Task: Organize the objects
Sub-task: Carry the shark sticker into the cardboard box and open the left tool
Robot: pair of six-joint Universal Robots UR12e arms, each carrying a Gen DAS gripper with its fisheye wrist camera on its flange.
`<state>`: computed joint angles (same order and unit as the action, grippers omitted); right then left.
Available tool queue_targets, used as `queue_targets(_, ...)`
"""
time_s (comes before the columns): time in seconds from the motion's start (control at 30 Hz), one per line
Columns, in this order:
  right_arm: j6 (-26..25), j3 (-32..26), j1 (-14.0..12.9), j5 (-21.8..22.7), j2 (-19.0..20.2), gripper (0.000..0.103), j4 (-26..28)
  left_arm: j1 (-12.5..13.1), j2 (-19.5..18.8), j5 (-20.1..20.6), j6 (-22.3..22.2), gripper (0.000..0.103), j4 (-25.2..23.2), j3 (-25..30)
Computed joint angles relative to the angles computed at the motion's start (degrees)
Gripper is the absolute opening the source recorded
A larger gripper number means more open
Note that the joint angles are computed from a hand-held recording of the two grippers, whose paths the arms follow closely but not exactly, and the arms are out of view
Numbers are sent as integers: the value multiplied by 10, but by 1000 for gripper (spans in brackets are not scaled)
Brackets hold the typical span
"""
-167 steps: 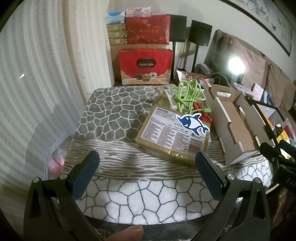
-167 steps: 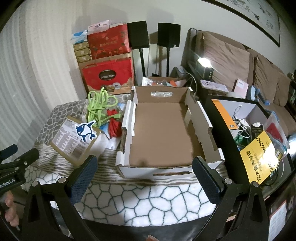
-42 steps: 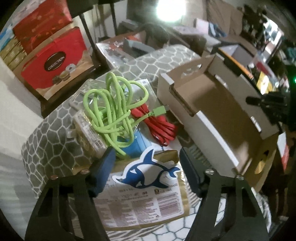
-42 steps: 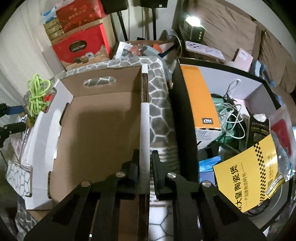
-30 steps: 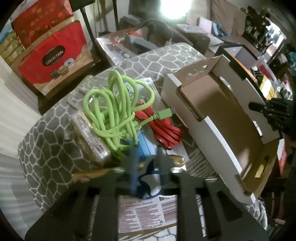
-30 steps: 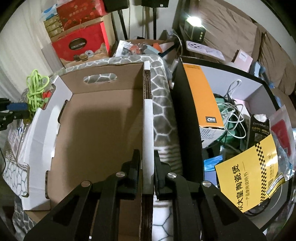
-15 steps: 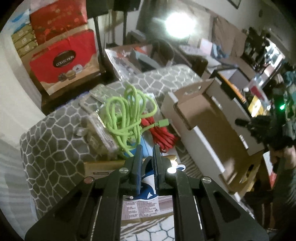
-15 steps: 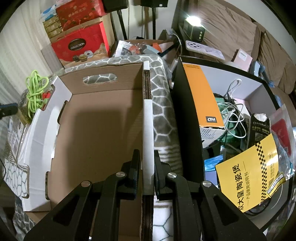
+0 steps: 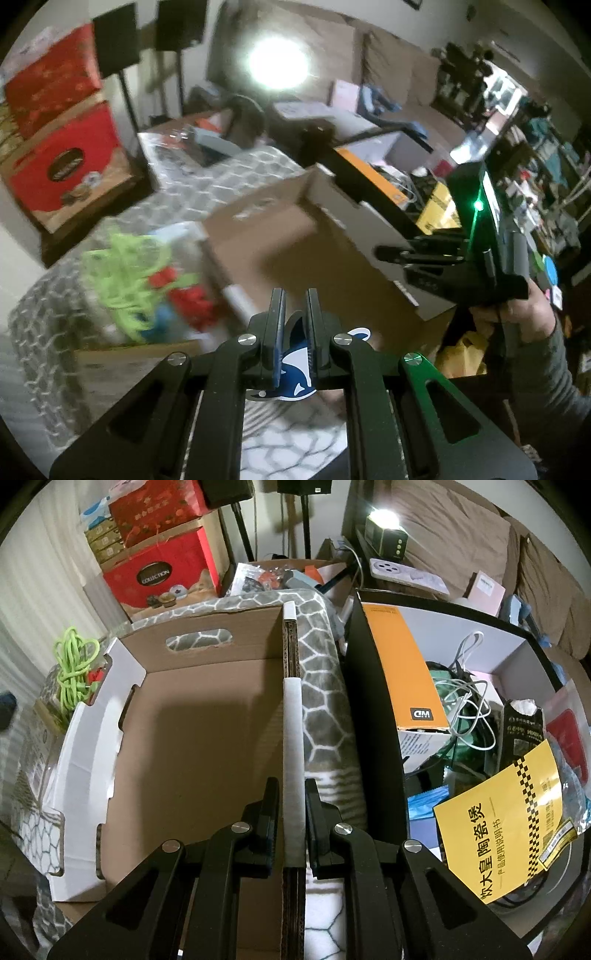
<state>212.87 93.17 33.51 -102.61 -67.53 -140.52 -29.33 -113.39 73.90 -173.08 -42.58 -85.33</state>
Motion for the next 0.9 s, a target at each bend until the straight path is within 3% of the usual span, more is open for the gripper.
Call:
queue_targets(0.17, 2, 4, 0, 3, -2, 12, -4, -20, -29, 3, -12, 10, -13, 26)
queue_targets(0.33, 3, 6, 0, 3, -4, 12, -7, -31, -48, 30, -29, 10, -9, 41)
queue_targets(0.6, 4, 6, 1, 3, -3, 12, -9, -31, -61, 40, -46, 10, -27, 53)
queue_targets(0.63, 4, 6, 1, 3, -3, 12, -9, -30, -60, 39, -48, 14, -27, 52)
queue_targets(0.73, 6, 7, 0, 4, -3, 13, -10, -28, -56, 37, -55, 39, -17, 46)
queue_targets(0.9, 4, 6, 0, 3, -3, 13, -9, -17, -38, 15, -64, 49, 12, 26)
